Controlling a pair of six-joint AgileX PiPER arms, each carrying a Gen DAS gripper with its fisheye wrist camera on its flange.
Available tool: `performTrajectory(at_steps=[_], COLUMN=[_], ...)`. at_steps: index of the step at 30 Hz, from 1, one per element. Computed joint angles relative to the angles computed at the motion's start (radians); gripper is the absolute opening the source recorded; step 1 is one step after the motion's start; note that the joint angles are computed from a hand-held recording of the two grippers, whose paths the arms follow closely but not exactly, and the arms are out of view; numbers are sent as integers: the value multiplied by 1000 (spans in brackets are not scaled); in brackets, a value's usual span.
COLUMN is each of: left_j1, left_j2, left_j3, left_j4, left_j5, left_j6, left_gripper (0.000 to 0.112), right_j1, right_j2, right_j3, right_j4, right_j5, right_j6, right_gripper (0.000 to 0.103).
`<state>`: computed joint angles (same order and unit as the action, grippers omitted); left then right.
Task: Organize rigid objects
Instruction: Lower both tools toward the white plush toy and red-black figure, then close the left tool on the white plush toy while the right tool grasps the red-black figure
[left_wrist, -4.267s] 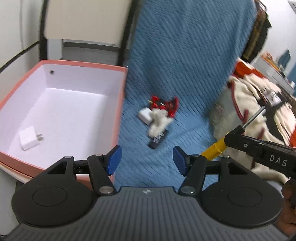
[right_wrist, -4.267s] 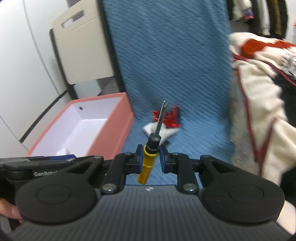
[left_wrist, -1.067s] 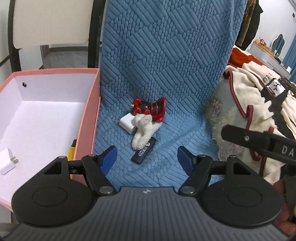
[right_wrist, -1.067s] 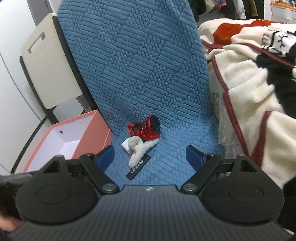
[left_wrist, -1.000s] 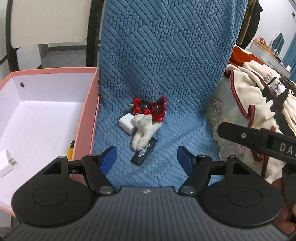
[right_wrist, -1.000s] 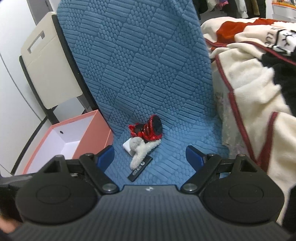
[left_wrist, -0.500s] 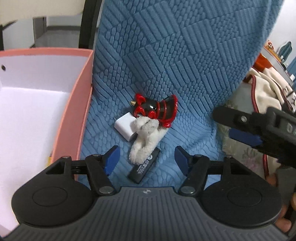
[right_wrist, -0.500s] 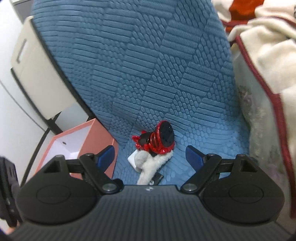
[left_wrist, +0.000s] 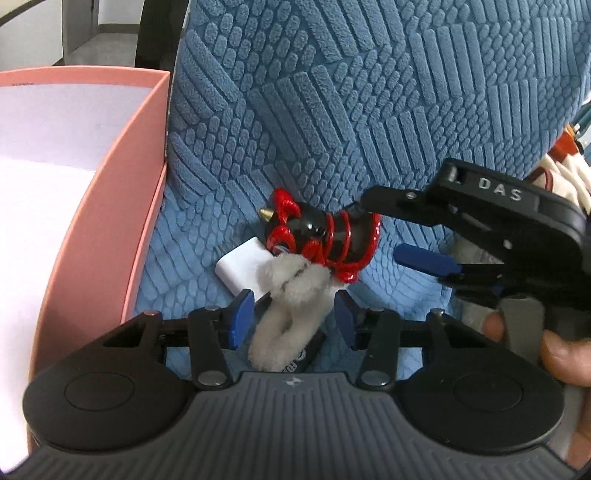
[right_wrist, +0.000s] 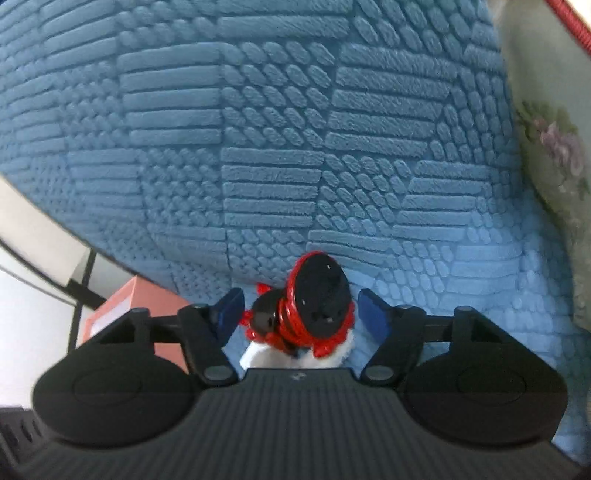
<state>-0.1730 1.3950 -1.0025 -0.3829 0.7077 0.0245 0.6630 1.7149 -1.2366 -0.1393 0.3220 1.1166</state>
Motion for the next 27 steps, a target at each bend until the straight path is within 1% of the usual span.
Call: performTrajectory(at_steps=[2, 4, 5, 6, 7, 8, 9, 12, 14, 15, 17, 18, 19, 20, 21, 24, 27], left_j1=[-2, -3, -7, -12, -17, -18, -19, -28, -37, -34, -28, -24, -19, -15, -15, -29, -37], left_j2=[16, 32, 41, 49, 54, 58, 60, 58, 60, 65, 69, 70, 70, 71, 72, 70, 68], left_j3=[-11, -17, -20, -24, -25, -23, -21, -14, -11, -12, -13, -14, -13, -14, -14, -11, -7], left_j4=[0, -1, 7, 22, 32, 28, 22, 32, 55, 58, 61, 58, 51, 42, 37, 45, 30], left_j5=[-4, -6, -8, -7, -7, -12, -15, -28, -36, -36, -31, -29, -27, -28, -29, -36, -40], left_j6=[4, 2, -13, -32, -45, -46, -46, -66, -87, -86, -93, -94, -89, -80, -73, -68, -60], left_gripper=[54, 54, 54, 54, 54, 54, 54, 54, 54, 54, 54, 54, 54, 54, 54, 54, 54], right_j1=[-11, -16, -16, -13, -14, -15, -14, 0, 7, 4, -1, 0, -5, -13, -25, -63, -76], right_j2=[20, 36, 43, 51, 48, 42, 39, 18, -9, -9, -25, -31, -32, -32, -35, -55, -87], right_j3=[-17, -30, -40, -52, -42, -31, -31, -21, -20, -9, 4, 6, 2, 0, 6, 42, 60], right_j4=[63, 82, 73, 44, 42, 53, 48, -58, -115, -156, -201, -230, -229, -222, -201, -139, -138], right_j5=[-1, 4, 17, 42, 27, 13, 18, 49, 105, 103, 144, 174, 212, 241, 249, 236, 257], right_j6=[-54, -81, -84, -65, -61, -68, -58, 45, 113, 167, 238, 271, 273, 268, 254, 224, 211], right_gripper=[67, 61, 47, 37, 35, 30, 28, 27, 27, 26, 26, 24, 23, 19, 19, 18, 19])
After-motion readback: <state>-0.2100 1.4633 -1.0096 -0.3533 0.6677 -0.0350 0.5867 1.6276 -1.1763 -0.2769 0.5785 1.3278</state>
